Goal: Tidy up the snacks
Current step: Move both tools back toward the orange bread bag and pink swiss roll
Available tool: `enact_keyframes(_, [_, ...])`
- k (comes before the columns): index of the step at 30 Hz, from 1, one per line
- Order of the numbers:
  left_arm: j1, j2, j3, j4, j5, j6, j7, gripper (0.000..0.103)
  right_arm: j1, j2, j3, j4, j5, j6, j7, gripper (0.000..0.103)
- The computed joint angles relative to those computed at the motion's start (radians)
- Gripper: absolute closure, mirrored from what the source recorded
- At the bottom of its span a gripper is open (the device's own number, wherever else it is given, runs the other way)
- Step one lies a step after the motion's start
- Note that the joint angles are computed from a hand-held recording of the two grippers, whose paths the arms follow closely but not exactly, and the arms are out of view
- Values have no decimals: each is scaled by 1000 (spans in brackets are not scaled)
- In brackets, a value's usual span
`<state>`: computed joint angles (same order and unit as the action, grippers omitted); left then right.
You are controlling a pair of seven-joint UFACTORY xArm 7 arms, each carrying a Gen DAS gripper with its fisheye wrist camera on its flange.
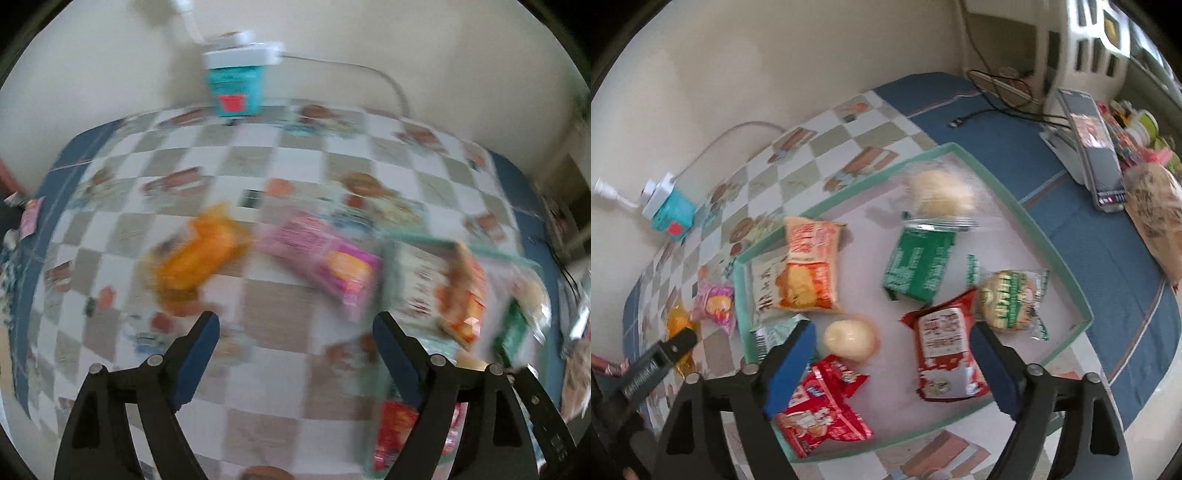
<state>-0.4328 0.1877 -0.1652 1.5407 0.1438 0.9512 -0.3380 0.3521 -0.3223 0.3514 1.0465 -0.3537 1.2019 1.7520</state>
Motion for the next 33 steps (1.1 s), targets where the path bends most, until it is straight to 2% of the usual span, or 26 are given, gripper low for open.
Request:
enact_keyframes(5, [50, -4, 47, -6, 29, 9, -46, 15, 15, 80, 9, 79, -40, 11, -27, 13])
enact_keyframes(8, [84, -16, 66, -17, 49, 20, -83, 14, 34, 118, 3, 115, -60, 13, -34, 3])
enact_keyframes(13, [136, -32, 83, -39, 70, 24, -129, 13, 69, 184, -12, 178, -92, 21, -51, 2])
enact_keyframes(17, [170, -39, 85, -51, 40, 18, -131, 13, 101, 244, -28, 233, -110, 27, -76, 1])
enact_keyframes(21, [188, -32, 84, -52, 20, 14, -115, 7, 135, 298, -49, 283, -119, 21, -113, 1])
enact_keyframes(25, [201, -32, 80, -57, -18, -1, -83, 6, 156, 317, -71, 300, -130, 1, -130, 1])
enact_keyframes(30, [206, -16, 75, -51, -52, -30, -37, 6, 157, 323, -91, 304, -150, -65, -145, 1])
enact_keyframes(33, [206, 2, 71, -39, -72, -50, 7, 6, 146, 342, -106, 317, -136, -126, -197, 1])
